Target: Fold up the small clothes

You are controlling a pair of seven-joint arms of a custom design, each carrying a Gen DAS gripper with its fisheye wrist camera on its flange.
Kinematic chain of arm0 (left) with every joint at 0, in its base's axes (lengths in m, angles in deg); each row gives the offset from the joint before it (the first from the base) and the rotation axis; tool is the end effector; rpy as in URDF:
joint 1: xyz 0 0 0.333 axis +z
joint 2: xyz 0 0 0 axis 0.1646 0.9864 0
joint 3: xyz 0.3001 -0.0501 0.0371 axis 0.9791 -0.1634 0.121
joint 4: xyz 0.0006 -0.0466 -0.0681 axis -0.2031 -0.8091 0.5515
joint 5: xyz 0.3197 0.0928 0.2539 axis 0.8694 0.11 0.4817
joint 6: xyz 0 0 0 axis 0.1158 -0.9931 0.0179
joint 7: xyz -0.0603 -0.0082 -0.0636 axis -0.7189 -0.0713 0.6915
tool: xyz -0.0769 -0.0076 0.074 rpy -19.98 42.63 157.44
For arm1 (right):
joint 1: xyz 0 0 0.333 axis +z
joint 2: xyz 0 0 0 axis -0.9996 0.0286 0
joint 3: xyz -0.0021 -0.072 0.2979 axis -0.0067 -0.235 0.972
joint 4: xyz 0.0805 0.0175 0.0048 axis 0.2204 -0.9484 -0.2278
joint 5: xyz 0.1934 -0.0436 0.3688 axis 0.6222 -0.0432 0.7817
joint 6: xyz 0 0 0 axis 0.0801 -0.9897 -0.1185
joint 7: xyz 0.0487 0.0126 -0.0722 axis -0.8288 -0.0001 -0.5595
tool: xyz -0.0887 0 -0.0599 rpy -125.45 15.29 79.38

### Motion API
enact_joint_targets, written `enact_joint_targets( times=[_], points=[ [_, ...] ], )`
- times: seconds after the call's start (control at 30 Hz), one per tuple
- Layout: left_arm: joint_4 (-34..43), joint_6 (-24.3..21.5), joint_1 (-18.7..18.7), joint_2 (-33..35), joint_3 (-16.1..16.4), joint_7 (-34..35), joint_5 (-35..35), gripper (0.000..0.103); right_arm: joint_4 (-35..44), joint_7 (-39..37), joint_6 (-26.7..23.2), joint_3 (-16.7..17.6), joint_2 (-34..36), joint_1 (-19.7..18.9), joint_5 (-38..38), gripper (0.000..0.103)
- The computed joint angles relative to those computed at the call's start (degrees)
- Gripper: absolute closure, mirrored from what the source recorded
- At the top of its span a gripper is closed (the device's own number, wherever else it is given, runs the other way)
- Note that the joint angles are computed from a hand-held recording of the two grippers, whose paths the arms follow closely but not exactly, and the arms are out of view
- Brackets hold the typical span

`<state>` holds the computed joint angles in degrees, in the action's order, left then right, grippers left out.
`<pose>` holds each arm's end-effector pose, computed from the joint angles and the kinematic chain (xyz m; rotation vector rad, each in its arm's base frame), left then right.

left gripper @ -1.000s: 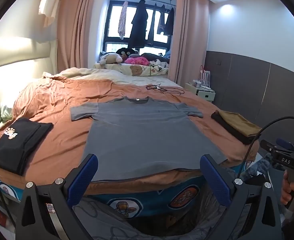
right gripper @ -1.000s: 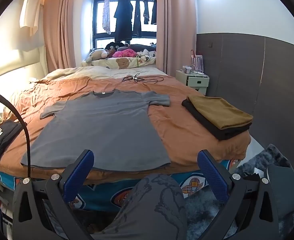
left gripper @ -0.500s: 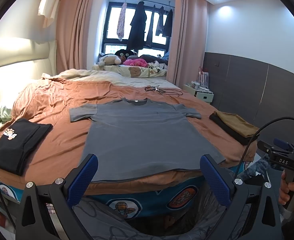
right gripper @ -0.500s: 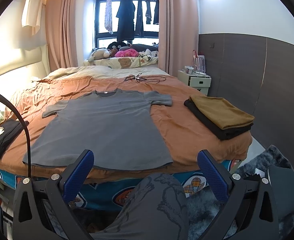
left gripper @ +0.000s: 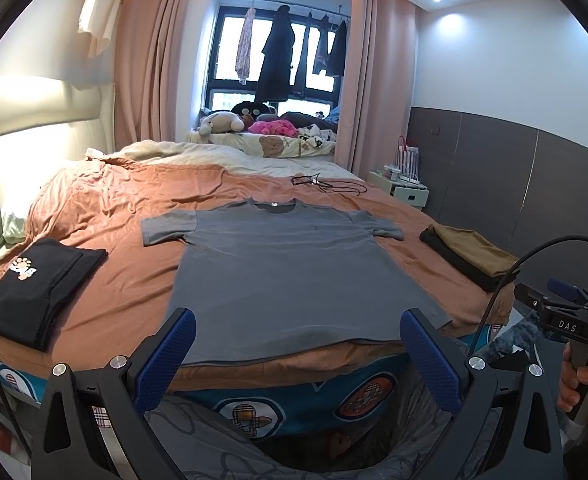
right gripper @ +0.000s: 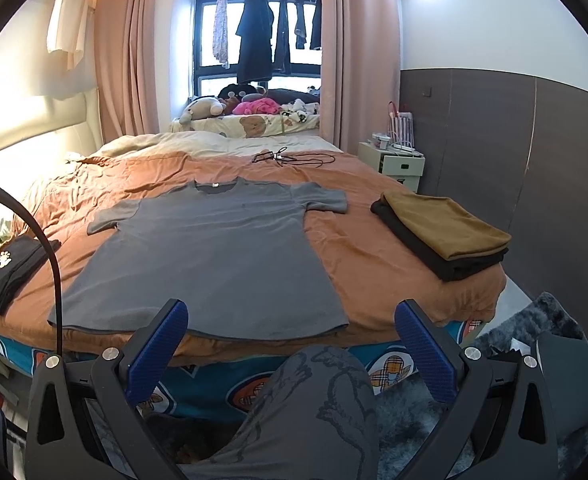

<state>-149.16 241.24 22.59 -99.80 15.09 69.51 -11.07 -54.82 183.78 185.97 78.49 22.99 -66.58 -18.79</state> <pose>0.5393 -0.1028 0.6319 -1.6826 1.3863 -1.0038 0.6084 0.3102 0.6257 -1.6979 1.2151 -0.7891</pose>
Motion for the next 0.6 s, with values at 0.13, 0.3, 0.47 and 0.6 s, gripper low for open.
enact_joint_targets(
  times=[0.13,0.3,0.47,0.6],
  points=[
    [0.07,0.02,0.24,0.02,-0.24,-0.58,0.4,0.0,-0.16,0.36,0.06,-0.08,-0.1,0.12,-0.29,0.0],
    [-0.01,-0.02,0.26,-0.12,-0.27,-0.93,0.75,0.0,-0.02,0.5,-0.11,-0.06,-0.04,0.2,-0.52,0.0],
    [-0.17,0.03,0.28,-0.34,-0.23,-1.06,0.74,0.0,-0.23,0.32,0.13,0.03,-0.25,0.19,-0.46,0.0],
    [-0.84,0.38,0.2,-0.97,0.07,-0.39,-0.02,0.0,-0.4,0.16,0.21,0.11,-0.32,0.1,-0.21,0.0]
  ],
)
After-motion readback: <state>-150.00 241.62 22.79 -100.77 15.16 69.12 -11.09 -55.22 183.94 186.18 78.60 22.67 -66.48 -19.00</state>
